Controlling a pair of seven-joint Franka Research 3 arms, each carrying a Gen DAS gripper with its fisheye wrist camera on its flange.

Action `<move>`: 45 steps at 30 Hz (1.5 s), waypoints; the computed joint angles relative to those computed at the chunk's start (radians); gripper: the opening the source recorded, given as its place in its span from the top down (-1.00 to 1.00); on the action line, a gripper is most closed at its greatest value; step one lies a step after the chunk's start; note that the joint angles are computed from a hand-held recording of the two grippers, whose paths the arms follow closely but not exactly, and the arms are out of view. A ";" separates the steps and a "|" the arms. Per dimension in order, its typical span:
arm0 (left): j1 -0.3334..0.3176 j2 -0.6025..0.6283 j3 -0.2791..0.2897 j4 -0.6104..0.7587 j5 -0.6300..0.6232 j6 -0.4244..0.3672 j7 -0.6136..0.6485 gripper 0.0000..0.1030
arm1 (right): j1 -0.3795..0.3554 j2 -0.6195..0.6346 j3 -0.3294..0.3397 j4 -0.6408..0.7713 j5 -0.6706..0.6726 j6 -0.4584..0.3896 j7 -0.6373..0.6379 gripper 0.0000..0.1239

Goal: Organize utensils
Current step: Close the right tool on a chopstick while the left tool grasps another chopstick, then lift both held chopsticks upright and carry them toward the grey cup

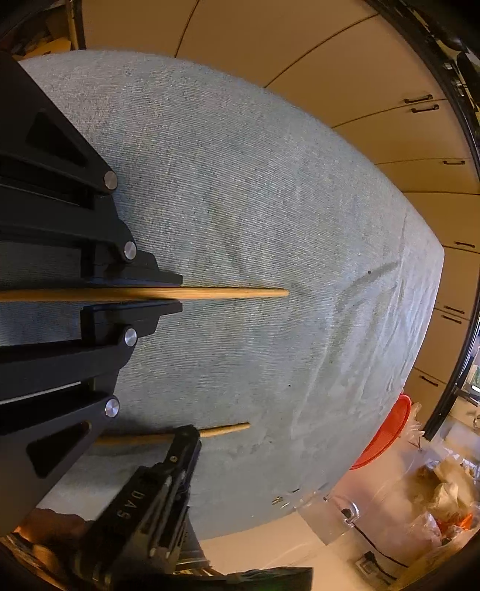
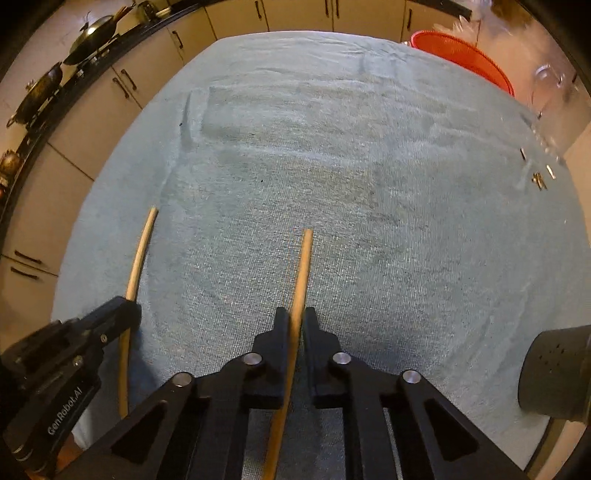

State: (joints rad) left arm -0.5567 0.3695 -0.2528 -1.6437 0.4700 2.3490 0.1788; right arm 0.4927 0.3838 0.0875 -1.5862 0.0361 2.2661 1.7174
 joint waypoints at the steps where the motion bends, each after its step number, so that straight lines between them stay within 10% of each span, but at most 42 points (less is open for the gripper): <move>1: -0.001 -0.002 0.000 -0.004 0.003 0.006 -0.001 0.88 | -0.003 -0.003 0.002 -0.007 0.008 0.009 -0.004 0.87; 9: -0.038 -0.081 0.021 -0.063 0.156 0.087 -0.143 0.88 | -0.076 -0.170 0.045 -0.218 0.221 0.209 -0.142 0.88; 21: -0.108 -0.133 -0.028 -0.002 0.405 -0.046 -0.266 0.88 | -0.046 -0.534 0.045 -0.588 0.575 0.574 -0.485 0.88; 45: -0.188 -0.069 -0.025 0.144 0.453 -0.178 -0.202 0.88 | 0.023 -0.677 -0.030 -0.703 0.716 0.669 -0.596 0.88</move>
